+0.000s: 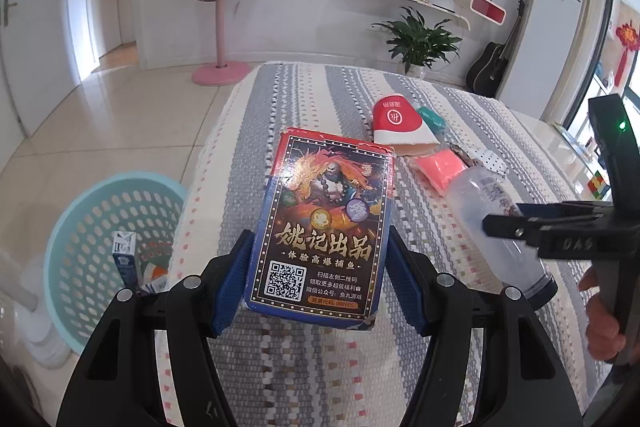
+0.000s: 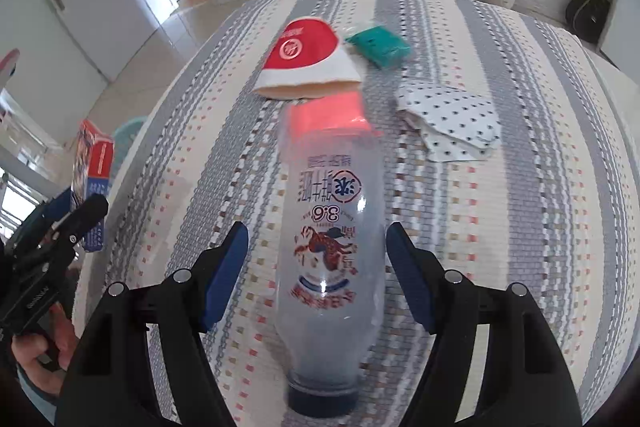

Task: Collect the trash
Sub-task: 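Close left gripper on the dragon card box while right lifts the clear bottle, then carry the card box and clear bottle with both grippers over the teal basket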

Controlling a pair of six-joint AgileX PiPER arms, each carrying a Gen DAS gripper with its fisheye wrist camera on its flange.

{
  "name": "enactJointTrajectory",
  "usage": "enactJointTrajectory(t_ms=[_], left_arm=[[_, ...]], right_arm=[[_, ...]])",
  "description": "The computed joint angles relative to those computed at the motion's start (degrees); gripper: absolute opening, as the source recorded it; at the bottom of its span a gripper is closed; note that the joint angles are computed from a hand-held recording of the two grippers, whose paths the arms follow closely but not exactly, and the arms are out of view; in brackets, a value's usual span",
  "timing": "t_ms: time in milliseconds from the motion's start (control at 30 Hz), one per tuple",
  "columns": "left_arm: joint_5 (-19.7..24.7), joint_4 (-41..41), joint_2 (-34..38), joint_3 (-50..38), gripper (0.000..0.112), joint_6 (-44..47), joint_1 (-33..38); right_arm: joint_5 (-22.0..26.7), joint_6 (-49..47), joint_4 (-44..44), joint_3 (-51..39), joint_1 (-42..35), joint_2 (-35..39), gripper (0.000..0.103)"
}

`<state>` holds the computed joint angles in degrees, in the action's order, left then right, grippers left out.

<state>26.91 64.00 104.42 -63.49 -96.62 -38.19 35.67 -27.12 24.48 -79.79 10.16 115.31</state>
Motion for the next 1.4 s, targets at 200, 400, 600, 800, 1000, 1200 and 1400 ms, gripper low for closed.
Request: enactJointTrajectory(t_ms=[200, 400, 600, 800, 1000, 1200, 1400], left_arm=[[-0.64, 0.16, -0.33, 0.38, 0.062, -0.06, -0.15], [-2.23, 2.85, -2.56, 2.64, 0.062, -3.72, 0.37], [-2.50, 6.49, -8.95, 7.14, 0.062, -9.30, 1.96], [-1.64, 4.91, -20.51, 12.69, 0.062, -7.07, 8.26], [2.21, -2.73, -32.00, 14.72, 0.062, 6.95, 16.51], [-0.96, -7.22, -38.63, 17.09, 0.062, 14.98, 27.32], [-13.03, -5.25, -34.29, 22.85, 0.062, 10.88, 38.08]], right_arm=[[-6.52, 1.77, -3.21, 7.35, 2.70, -3.30, 0.062], [-8.37, 2.07, -3.30, 11.15, 5.40, -6.72, 0.054], [-6.65, 4.52, -3.29, 8.25, 10.82, -10.74, 0.053], [-2.54, 9.72, -4.44, -3.10, 17.68, -10.04, 0.053], [3.59, 15.79, -7.26, -21.22, 25.25, -3.15, 0.053], [10.05, 20.52, -11.91, -39.25, 31.90, 7.24, 0.053], [16.28, 24.21, -16.10, -52.97, 35.67, 19.15, 0.053]])
